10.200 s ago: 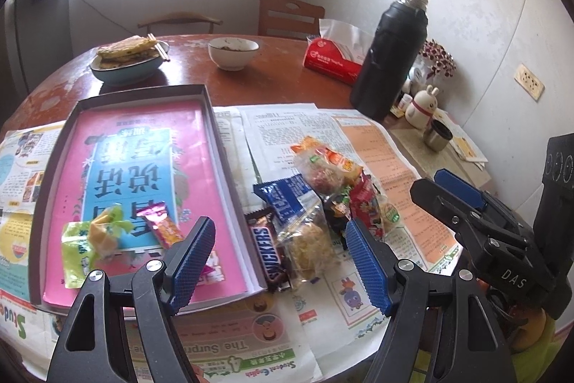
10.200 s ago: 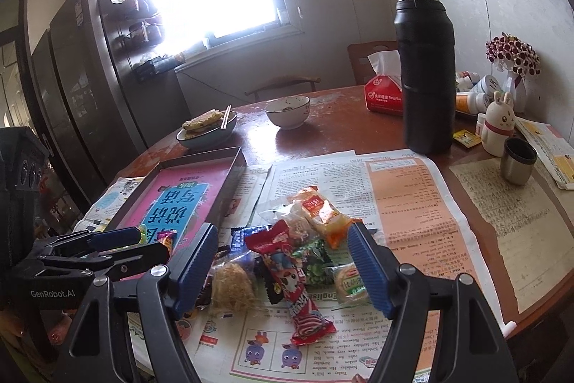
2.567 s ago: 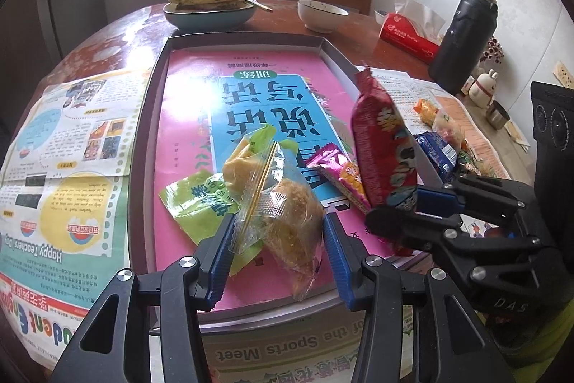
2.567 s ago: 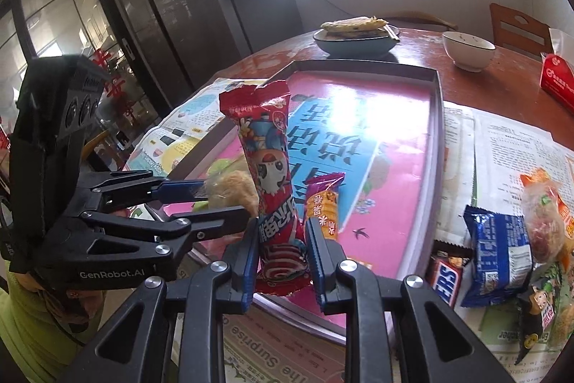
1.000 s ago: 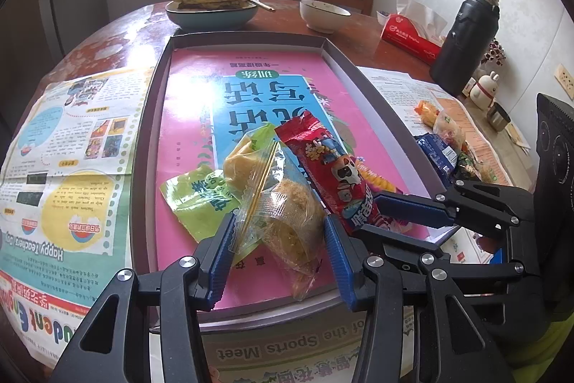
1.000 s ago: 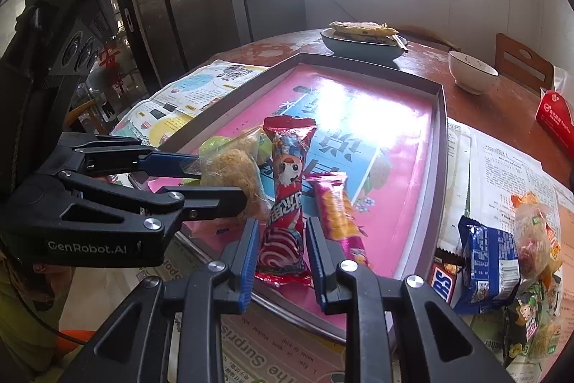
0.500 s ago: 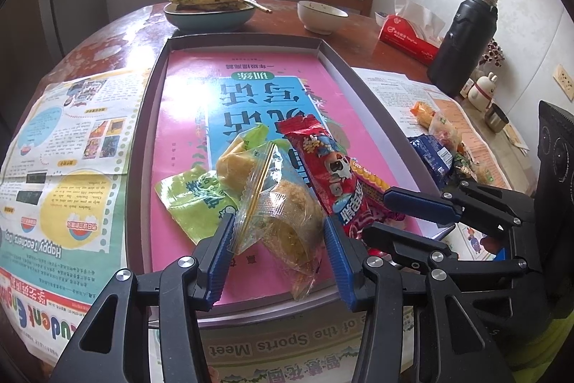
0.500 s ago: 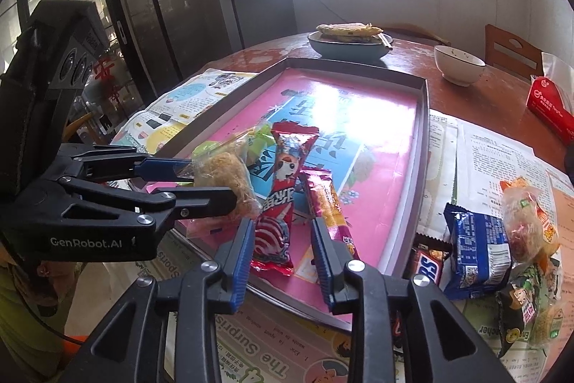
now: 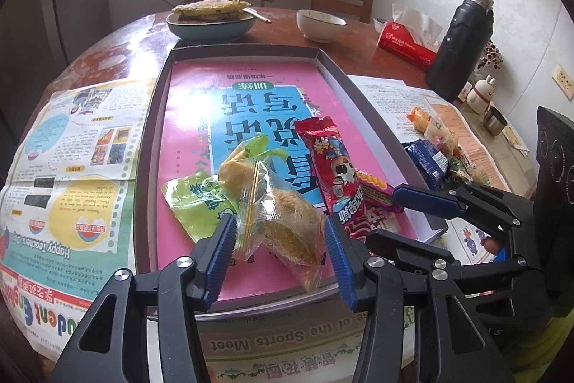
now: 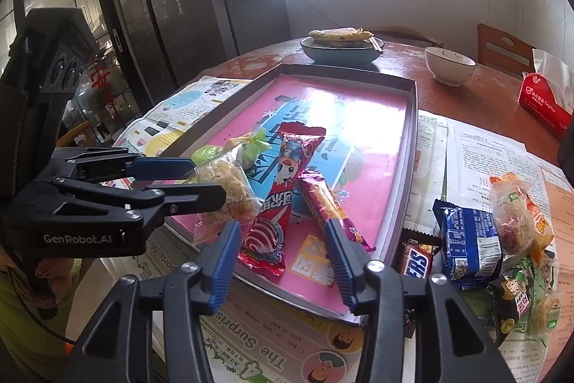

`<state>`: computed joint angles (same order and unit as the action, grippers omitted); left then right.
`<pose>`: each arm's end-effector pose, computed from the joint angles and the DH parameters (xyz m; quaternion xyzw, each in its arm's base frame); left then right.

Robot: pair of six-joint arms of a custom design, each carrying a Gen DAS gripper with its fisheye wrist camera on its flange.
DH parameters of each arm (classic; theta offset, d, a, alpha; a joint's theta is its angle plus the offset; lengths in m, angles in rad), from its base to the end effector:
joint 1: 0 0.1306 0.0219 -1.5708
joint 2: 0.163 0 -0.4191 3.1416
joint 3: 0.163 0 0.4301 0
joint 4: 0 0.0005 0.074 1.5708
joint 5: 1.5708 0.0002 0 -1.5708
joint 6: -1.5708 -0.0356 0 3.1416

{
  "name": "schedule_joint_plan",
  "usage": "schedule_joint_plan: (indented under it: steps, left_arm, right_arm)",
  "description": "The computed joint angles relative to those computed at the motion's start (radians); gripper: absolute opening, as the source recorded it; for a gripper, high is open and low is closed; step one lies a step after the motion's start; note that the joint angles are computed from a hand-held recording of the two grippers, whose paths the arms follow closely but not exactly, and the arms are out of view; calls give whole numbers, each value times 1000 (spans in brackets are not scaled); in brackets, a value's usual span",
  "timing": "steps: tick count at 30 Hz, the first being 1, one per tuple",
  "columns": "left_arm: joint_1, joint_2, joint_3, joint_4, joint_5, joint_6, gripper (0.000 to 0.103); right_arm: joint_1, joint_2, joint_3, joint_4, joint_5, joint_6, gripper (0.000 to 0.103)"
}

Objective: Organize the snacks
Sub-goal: 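Open the right gripper to release the red packet while the left releases the floss bag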

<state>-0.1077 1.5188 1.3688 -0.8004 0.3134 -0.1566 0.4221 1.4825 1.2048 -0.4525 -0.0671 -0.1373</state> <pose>0.5517 -0.0712 0.3950 0.1712 0.9261 -0.1412 0.3050 0.4994 0.2263 0.3574 -0.1430 0.9013 0.1420 0.3835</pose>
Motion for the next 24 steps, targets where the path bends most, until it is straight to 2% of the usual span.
schedule_joint_plan:
  steps: [15, 19, 24]
  left_arm:
    - [4, -30, -17, 29, 9, 7, 66]
    - [3, -40, -25, 40, 8, 11, 75]
    - [4, -47, -28, 45, 12, 13, 75]
  right_arm:
    - [3, -22, -16, 14, 11, -7, 55]
    - [3, -28, -20, 19, 19, -5, 62]
    - [-1, -35, -23, 27, 29, -13, 66]
